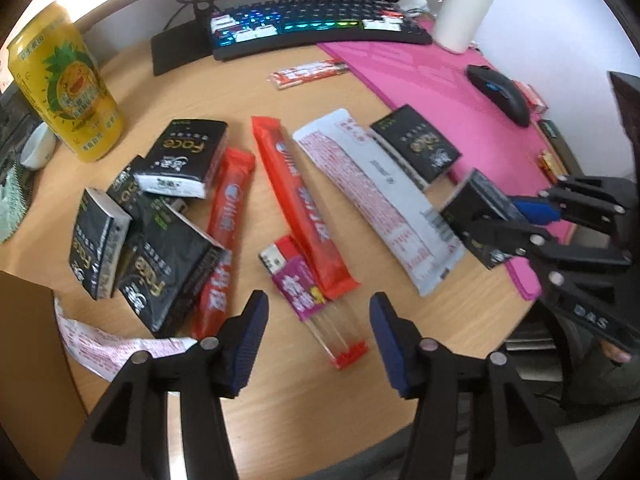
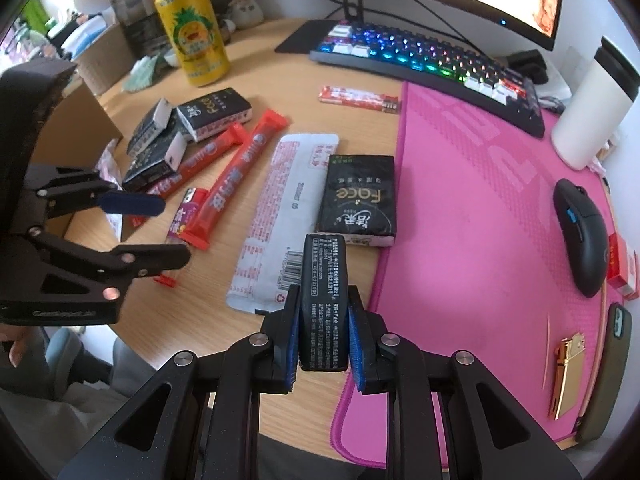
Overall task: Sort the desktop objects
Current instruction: 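Grasp the purple lighter with the left gripper, then carry the lighter and the pack over the cardboard box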
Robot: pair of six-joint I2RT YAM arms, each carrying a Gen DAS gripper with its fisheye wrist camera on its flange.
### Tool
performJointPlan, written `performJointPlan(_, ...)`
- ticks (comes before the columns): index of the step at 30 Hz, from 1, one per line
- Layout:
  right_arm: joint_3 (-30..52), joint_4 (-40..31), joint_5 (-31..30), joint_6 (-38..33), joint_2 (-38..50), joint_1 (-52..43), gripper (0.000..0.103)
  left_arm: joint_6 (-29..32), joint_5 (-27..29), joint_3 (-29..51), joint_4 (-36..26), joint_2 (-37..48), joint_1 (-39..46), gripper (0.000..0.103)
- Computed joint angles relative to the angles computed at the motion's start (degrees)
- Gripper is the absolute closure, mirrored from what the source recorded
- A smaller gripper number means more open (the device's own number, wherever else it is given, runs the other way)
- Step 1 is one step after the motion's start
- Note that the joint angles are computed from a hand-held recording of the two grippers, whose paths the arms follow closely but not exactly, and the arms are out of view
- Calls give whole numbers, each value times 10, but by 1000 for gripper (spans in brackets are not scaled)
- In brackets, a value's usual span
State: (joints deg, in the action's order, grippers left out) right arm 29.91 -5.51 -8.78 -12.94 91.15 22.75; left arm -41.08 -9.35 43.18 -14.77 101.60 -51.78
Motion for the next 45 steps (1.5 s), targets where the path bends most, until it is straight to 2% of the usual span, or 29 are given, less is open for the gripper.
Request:
performJointPlan(5, -4, -1, -3, 0, -11, -9, 82, 9, -3, 22, -10, 37, -3, 45)
performJointPlan(8, -6, 3, -4, -2, -5, -8, 82, 1, -15, 18, -15, 31, -11, 72)
performJointPlan(10, -7, 6, -4, -3, -1, -6, 82, 3, -12, 12, -18, 27, -14, 79)
performJointPlan(23, 5, -1, -8, -4, 9, -7, 81, 13, -16, 17, -21, 30, -9, 78)
performJointPlan(25, 10, -3, -12, -4, 16, -12, 79, 15, -14, 25, -23, 35, -5, 76)
performJointPlan(27, 17, -4, -15, -3, 27, -15, 77, 15, -16, 29, -23, 40, -6, 69)
performJointPlan(29, 18, 0, -15, -2, 30, -15, 77, 16, -20, 31, -26, 41, -8, 69)
performJointPlan(31, 17, 2, -15, -4, 29, -11, 80, 17, -19, 32, -26, 42, -10, 71)
performJointPlan(33, 19, -1, -21, -3, 30, -11, 83, 21, -18, 32, -26, 41, -11, 78)
performJointPlan(40, 18, -21, -16, -2, -8, -12, 83, 22, -6, 19, -20, 23, -13, 78)
performJointPlan(45, 33, -63, -9, -11, -46, 7, 83, 21, -7, -12, -28, -49, -18, 78)
